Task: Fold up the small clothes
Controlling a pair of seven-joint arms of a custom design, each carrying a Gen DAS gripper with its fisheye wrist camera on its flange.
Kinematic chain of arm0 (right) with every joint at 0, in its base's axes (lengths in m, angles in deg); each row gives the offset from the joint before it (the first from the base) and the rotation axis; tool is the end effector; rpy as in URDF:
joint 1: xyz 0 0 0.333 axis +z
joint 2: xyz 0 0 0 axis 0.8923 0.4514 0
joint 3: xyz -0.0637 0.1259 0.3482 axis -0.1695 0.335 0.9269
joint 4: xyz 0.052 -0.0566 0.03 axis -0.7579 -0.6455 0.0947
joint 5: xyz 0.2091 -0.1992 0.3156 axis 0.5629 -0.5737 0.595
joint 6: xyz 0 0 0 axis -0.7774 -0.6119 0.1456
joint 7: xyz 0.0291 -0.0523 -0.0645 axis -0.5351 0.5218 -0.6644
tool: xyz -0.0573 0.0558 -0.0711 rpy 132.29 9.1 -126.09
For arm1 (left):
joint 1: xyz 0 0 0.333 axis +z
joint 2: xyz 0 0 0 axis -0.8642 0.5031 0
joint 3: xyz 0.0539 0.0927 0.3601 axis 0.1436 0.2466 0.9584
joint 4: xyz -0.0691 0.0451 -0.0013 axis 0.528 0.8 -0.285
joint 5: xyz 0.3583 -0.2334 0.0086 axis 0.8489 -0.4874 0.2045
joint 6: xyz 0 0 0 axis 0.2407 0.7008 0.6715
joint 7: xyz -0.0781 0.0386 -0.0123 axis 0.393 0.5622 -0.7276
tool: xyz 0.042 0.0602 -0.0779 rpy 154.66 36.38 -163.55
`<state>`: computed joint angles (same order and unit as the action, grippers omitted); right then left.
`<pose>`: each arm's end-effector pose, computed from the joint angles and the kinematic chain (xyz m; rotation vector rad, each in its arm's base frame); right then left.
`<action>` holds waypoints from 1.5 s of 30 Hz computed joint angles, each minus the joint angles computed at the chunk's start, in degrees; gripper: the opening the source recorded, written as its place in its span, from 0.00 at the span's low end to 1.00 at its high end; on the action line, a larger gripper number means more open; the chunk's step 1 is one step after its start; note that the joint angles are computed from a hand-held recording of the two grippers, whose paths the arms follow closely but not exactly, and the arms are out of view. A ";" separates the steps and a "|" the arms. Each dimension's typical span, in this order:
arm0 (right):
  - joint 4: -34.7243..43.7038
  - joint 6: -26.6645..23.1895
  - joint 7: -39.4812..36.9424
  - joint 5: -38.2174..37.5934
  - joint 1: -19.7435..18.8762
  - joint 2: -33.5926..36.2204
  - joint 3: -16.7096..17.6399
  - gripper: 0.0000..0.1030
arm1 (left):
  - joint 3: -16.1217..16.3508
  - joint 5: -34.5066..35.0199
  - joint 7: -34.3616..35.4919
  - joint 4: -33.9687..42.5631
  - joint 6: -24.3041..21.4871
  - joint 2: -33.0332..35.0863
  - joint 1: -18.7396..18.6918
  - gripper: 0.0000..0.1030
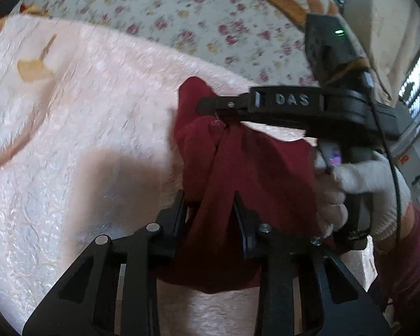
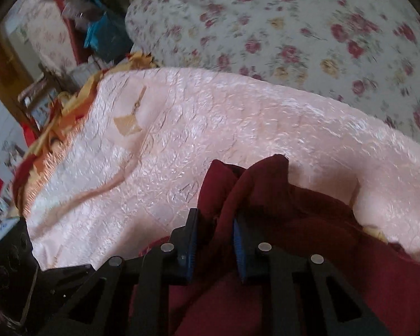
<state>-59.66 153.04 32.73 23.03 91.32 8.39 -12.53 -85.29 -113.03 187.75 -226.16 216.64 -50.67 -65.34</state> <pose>0.4627 0.2550 0.5410 -1.8219 1.6556 -0.1058 0.3939 -0.0426 0.5327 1.5630 -2.3760 1.2641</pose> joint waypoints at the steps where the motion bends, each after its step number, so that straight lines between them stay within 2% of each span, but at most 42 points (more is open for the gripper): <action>1: -0.46 0.72 -1.48 3.32 1.08 -0.43 -1.25 0.21 | 0.03 -0.34 0.20 -0.13 -0.17 -0.77 -0.29 0.28; 3: -0.61 0.92 -3.37 7.60 2.14 -1.29 -2.72 0.27 | -0.03 -0.47 0.70 -0.22 -0.32 -1.85 -0.73 0.28; 4: -0.29 0.96 -2.61 7.40 1.70 -1.25 -2.28 0.41 | -0.51 -0.24 0.97 -0.41 0.18 -2.57 -0.92 0.27; 5: 0.07 0.69 -2.06 7.08 1.39 -1.21 -1.94 0.61 | -0.86 0.02 1.01 -0.59 0.63 -3.05 -1.10 0.27; 6: 0.98 -0.63 -2.29 7.21 1.46 -0.97 -2.06 0.68 | -1.17 0.26 0.98 -0.75 0.97 -3.51 -1.40 0.27; 7: 2.04 -2.13 -2.77 7.36 1.53 -0.47 -2.09 0.73 | -1.28 0.31 0.85 -0.88 1.20 -3.77 -1.75 0.27; 9: 4.12 -5.69 -0.96 3.13 -0.20 0.53 -0.32 0.73 | -1.37 0.32 0.46 -1.05 1.36 -4.55 -2.48 0.27; 11: 5.88 -10.09 5.31 -6.57 -3.35 1.58 2.80 0.72 | -1.43 0.80 0.00 -1.26 1.45 -5.44 -2.87 0.26; 12: 6.13 -11.32 7.49 -9.51 -4.10 1.74 3.58 0.67 | -1.67 0.95 -0.38 -1.08 1.75 -5.35 -3.12 0.26; 13: 5.40 -11.03 8.70 -10.71 -4.33 1.37 3.80 0.47 | -1.76 1.27 -0.93 -1.01 1.63 -5.70 -3.31 0.26; 14: 4.24 -9.82 8.76 -10.19 -4.12 0.69 3.43 0.38 | -1.66 1.37 -1.34 -0.91 1.29 -5.97 -3.67 0.26; 17: -0.37 -4.34 6.30 -6.29 -2.52 -3.05 1.29 0.30 | -1.44 1.49 -1.90 -0.68 0.20 -7.01 -4.77 0.26; 19: -2.02 -3.03 4.41 -5.03 -1.47 -5.15 -0.10 0.28 | -1.83 1.49 -2.05 -0.16 -0.18 -7.40 -5.67 0.26; 24: -5.81 -2.82 4.02 -6.40 -1.66 -12.31 -1.85 0.26 | -3.39 1.07 -3.29 0.71 -1.09 -8.73 -8.15 0.26; 28: -9.38 -3.59 5.62 -7.91 -2.75 -18.52 -3.09 0.25 | -5.22 1.40 -5.01 1.24 -0.89 -9.23 -10.11 0.23; 30: -11.15 -3.88 6.29 -8.25 -2.96 -21.17 -3.99 0.25 | -6.06 1.74 -5.84 1.31 -0.53 -9.48 -11.11 0.17; 36: -16.40 -5.48 7.48 -9.43 -4.22 -29.47 -6.74 0.23 | -8.68 2.82 -9.13 2.32 -0.30 -8.77 -14.68 0.17; 45: -22.56 -9.38 8.39 -11.53 -8.11 -39.39 -9.46 0.21 | -11.38 3.41 -11.65 3.58 0.86 -5.63 -19.64 0.17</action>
